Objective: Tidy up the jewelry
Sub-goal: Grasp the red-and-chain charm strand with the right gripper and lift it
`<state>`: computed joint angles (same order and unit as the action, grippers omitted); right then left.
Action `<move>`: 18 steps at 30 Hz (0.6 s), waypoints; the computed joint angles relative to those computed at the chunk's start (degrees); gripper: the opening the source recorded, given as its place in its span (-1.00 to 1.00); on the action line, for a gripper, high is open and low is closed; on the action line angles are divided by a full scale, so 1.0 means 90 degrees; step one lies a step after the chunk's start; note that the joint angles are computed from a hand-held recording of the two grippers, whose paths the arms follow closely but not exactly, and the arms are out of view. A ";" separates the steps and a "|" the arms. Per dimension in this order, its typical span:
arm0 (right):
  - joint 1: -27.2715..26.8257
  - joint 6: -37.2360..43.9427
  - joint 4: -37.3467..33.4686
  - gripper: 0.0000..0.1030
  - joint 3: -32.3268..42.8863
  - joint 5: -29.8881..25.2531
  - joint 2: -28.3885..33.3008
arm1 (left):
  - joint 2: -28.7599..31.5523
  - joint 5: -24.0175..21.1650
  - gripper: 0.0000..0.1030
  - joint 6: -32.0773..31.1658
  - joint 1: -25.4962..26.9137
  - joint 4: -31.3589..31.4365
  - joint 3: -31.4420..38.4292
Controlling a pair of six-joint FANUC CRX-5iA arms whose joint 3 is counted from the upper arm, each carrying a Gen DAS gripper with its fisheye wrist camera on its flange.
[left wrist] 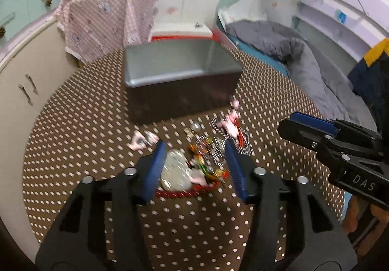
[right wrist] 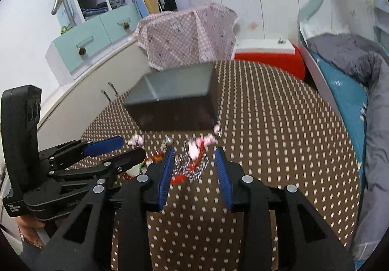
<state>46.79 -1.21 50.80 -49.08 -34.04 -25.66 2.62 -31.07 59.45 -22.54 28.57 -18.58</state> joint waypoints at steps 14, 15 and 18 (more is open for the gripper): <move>0.0045 0.0043 -0.0207 -0.37 -0.0172 -0.0035 -0.0147 | -0.0249 0.0427 -0.83 -0.1679 -0.0085 0.2160 -0.0749; 0.0039 0.0081 -0.0239 -0.37 -0.0155 -0.0029 -0.0138 | -0.0351 0.0513 -0.83 -0.2133 -0.0112 0.2768 -0.0929; 0.0030 0.0205 -0.0351 -0.36 -0.0123 0.0029 -0.0077 | -0.0590 0.0767 -0.83 -0.3110 -0.0246 0.4136 -0.1284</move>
